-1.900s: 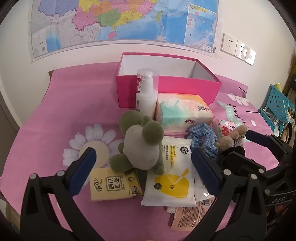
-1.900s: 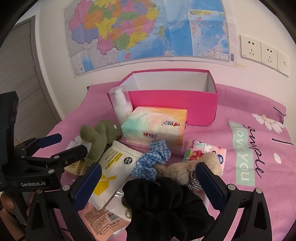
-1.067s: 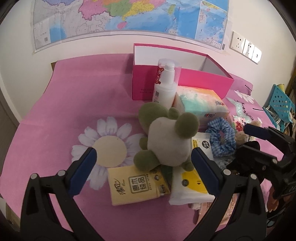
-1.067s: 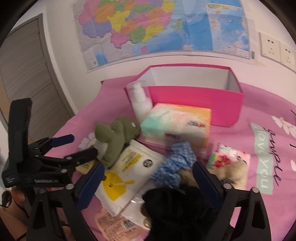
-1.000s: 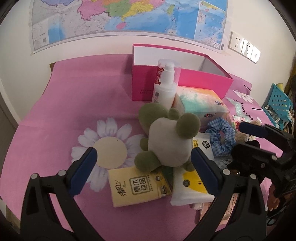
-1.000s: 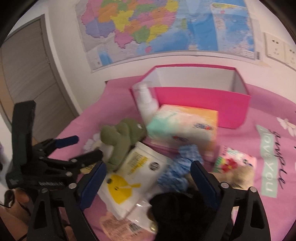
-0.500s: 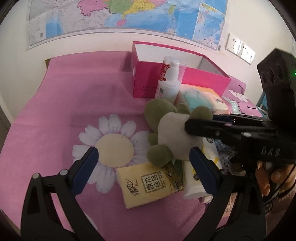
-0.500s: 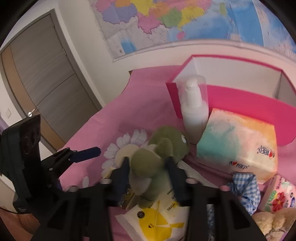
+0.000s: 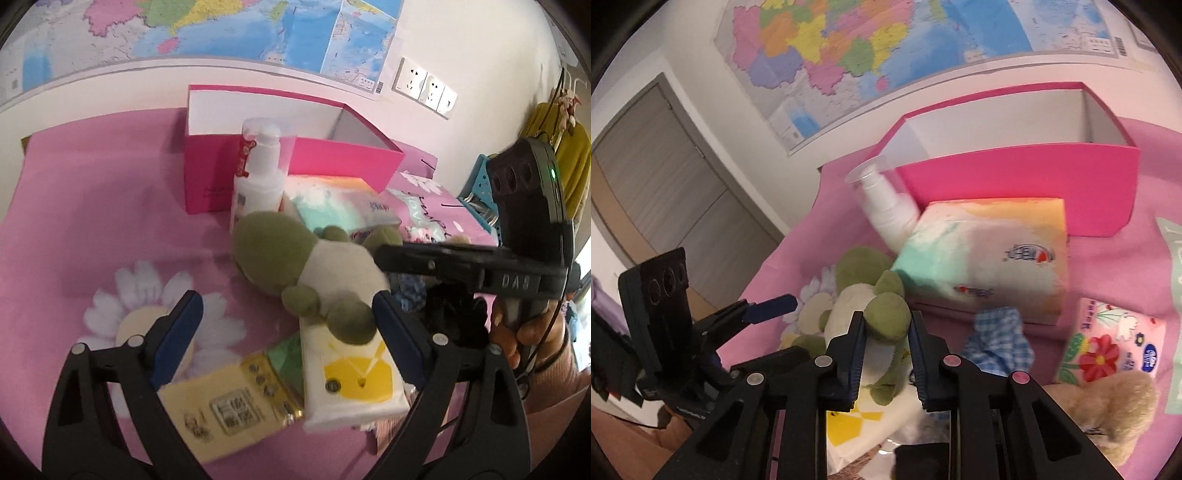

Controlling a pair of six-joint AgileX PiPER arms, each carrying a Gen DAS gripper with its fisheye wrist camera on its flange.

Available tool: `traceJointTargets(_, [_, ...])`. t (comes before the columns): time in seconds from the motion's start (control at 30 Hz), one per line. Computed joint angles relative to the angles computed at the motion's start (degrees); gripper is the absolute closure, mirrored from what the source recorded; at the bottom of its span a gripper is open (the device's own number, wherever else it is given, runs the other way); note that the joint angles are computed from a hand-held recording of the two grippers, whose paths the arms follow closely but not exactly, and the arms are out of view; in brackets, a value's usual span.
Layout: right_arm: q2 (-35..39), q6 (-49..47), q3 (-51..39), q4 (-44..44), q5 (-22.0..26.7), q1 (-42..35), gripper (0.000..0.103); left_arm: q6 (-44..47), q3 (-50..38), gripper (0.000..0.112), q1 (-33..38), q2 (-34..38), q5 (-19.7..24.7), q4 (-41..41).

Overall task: Organize soft objects
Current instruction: 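Grasp the green plush frog with the right gripper and lift it, then carry the frog over the pink box and release it inside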

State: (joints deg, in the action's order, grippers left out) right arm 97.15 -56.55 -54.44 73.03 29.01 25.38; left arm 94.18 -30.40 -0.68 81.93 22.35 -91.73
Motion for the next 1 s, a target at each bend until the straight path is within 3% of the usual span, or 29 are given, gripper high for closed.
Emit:
traceJointTargets(0.17, [-0.41, 0.24, 0.66, -0.91, -1.23, 0.0, 0.081, -6.44, -7.02, 0.019, 0.63, 5.13, 0.35, 8.6])
traceJointTargets(0.27, [-1.04, 0.45, 1.07, -1.98, -2.16, 0.16, 0.082, -10.44, -12.72, 0.019, 3.89, 10.23, 7.35, 15.2])
traceJointTargets(0.5, [-0.17, -1.27, 0.82, -0.18, -0.71, -1.23, 0.082, -14.47, -20.01, 0.019, 5.07, 17.42, 15.35, 21.27])
traceJointTargets(0.67, [0.15, -0.22, 0.07, -0.87, -0.37, -1.15, 0.082, -13.78, -17.33, 0.022, 3.11, 14.73, 13.33, 19.94])
traceJointTargets(0.9, [-3.41, -0.06, -0.56, -1.69, 1.74, -2.34, 0.082, -16.18, -12.33, 0.023, 3.91, 4.15, 13.69, 19.99])
traceJointTargets(1.0, [-5.46, 1.36, -2.47, -4.3, 2.76, -2.76, 0.082, -19.24, -12.89, 0.023, 2.38, -0.76, 10.42, 20.33])
